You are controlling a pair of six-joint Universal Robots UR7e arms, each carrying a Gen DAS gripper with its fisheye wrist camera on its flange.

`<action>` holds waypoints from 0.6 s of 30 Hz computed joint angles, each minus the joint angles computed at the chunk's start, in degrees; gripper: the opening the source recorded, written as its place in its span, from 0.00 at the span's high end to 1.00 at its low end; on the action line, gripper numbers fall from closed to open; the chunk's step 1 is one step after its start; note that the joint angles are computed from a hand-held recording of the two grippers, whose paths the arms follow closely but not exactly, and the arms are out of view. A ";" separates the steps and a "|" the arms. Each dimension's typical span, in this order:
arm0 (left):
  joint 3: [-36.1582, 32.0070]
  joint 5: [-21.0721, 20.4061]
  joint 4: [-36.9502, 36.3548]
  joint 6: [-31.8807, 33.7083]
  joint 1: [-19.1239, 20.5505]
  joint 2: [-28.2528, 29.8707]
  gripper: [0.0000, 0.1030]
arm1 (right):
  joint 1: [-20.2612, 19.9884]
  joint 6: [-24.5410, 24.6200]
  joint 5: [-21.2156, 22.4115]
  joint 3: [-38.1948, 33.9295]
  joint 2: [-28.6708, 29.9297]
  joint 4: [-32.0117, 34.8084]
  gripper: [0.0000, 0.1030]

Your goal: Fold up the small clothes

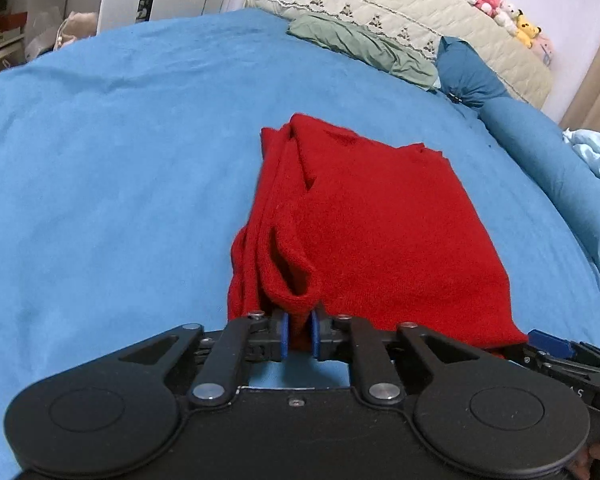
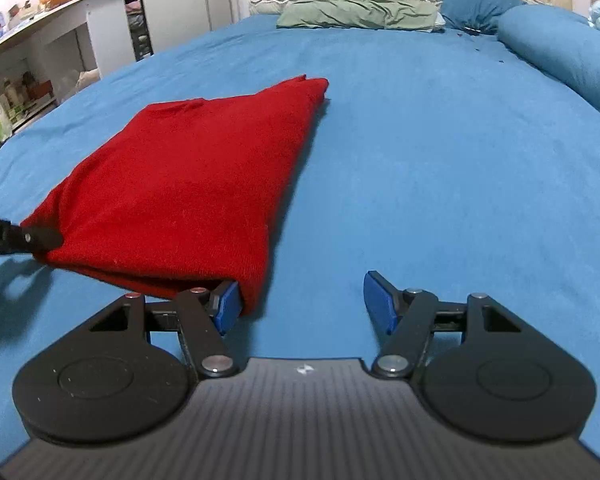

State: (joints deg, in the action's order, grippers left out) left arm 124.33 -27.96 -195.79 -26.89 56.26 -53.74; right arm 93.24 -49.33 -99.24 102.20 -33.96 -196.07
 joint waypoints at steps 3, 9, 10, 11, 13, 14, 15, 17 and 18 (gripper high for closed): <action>-0.05 4.34 2.30 0.34 -1.40 -0.31 0.46 | -0.29 -0.55 1.36 0.09 -1.65 3.64 0.22; -1.63 5.53 7.13 4.04 -1.32 -4.20 0.19 | 0.02 4.40 5.74 -2.45 -7.44 18.67 0.02; -2.78 3.94 7.33 5.90 -0.51 -4.68 0.10 | 0.04 5.36 7.17 -3.75 -7.89 21.10 0.00; -4.61 1.69 9.94 6.42 0.71 -5.41 0.00 | 0.31 6.38 8.31 -5.63 -7.94 23.80 0.00; -7.96 -2.91 7.95 10.57 3.33 -4.80 0.00 | 0.75 8.61 10.43 -9.97 -6.99 28.10 0.00; -9.69 -5.13 7.39 12.01 4.76 -4.30 0.00 | 1.14 10.60 10.59 -13.23 -5.84 31.62 0.00; -11.45 -7.38 9.16 11.50 6.29 -4.07 0.00 | 1.36 12.61 10.51 -15.97 -4.70 34.62 0.00; -14.71 -11.70 13.15 10.39 9.23 -3.52 0.04 | 1.66 17.63 9.68 -22.65 -1.31 41.34 0.00; -16.00 -12.91 14.30 10.26 10.22 -3.01 0.09 | 1.52 19.98 9.91 -25.90 0.67 44.45 0.00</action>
